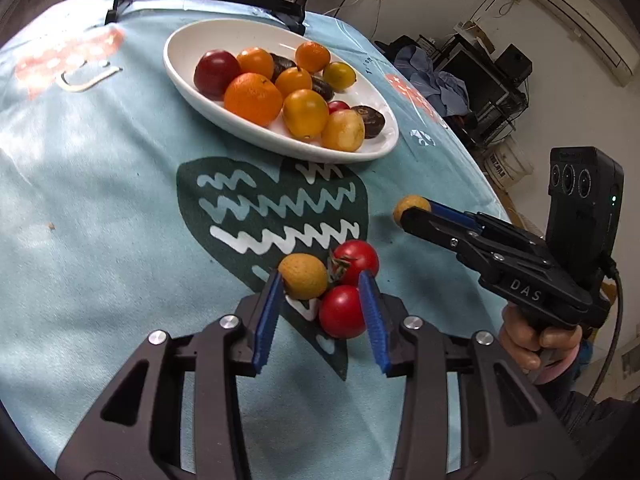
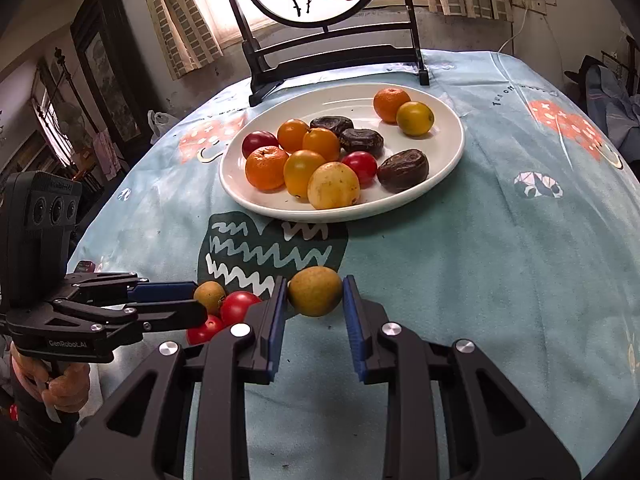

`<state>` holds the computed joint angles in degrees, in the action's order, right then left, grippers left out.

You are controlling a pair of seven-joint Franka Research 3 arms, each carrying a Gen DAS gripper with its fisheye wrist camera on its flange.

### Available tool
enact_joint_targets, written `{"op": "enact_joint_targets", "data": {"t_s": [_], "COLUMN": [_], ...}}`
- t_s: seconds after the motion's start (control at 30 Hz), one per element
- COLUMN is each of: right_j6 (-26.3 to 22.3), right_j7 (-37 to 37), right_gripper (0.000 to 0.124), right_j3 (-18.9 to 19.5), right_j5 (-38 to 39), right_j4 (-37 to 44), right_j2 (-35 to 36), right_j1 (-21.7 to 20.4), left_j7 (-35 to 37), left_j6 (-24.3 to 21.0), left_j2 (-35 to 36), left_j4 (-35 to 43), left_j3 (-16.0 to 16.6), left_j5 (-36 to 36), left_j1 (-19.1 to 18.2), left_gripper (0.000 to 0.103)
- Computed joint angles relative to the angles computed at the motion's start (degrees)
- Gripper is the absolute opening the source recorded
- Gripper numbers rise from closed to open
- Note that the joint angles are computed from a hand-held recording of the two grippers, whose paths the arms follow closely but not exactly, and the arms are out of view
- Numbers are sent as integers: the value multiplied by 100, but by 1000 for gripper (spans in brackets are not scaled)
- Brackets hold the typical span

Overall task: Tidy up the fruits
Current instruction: 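Grasp a yellow-brown round fruit with the right tool while the left tool grasps a small yellow fruit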

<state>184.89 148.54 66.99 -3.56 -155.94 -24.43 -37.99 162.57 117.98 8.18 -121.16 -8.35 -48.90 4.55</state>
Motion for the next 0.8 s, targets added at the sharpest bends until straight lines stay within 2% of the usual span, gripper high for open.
{"op": "enact_joint_targets", "data": {"t_s": [0.17,0.23,0.43,0.63,0.7,0.8], "right_j6": [-62,-102,-177,-207,-233,-243], "right_j7": [21,35,112,175,206,262], "right_gripper": [28,28,28,28,28,28], "right_j3": [1,26,46,65,92,98], "right_j5": [-38,-75,-196,-310,-346,-379], "right_j4": [21,43,74,95,103,98], "right_j2": [29,35,40,63,55,15], "right_j1": [-5,-31,-58,-93,-116,-119], "left_j7": [-834,-986,-1214,-1555,-1630,-1398], "left_j6": [-804,-907,-606,-457,-235,451], "left_j2": [589,688,606,627,545,192], "left_j4": [612,699,583,628,551,166], "left_j3": [15,-30,-128,-201,-236,-297], "left_j5": [89,57,-51,-67,-54,9], "left_j1": [180,263,253,175,101,-96], "left_gripper": [39,37,27,27,27,28]}}
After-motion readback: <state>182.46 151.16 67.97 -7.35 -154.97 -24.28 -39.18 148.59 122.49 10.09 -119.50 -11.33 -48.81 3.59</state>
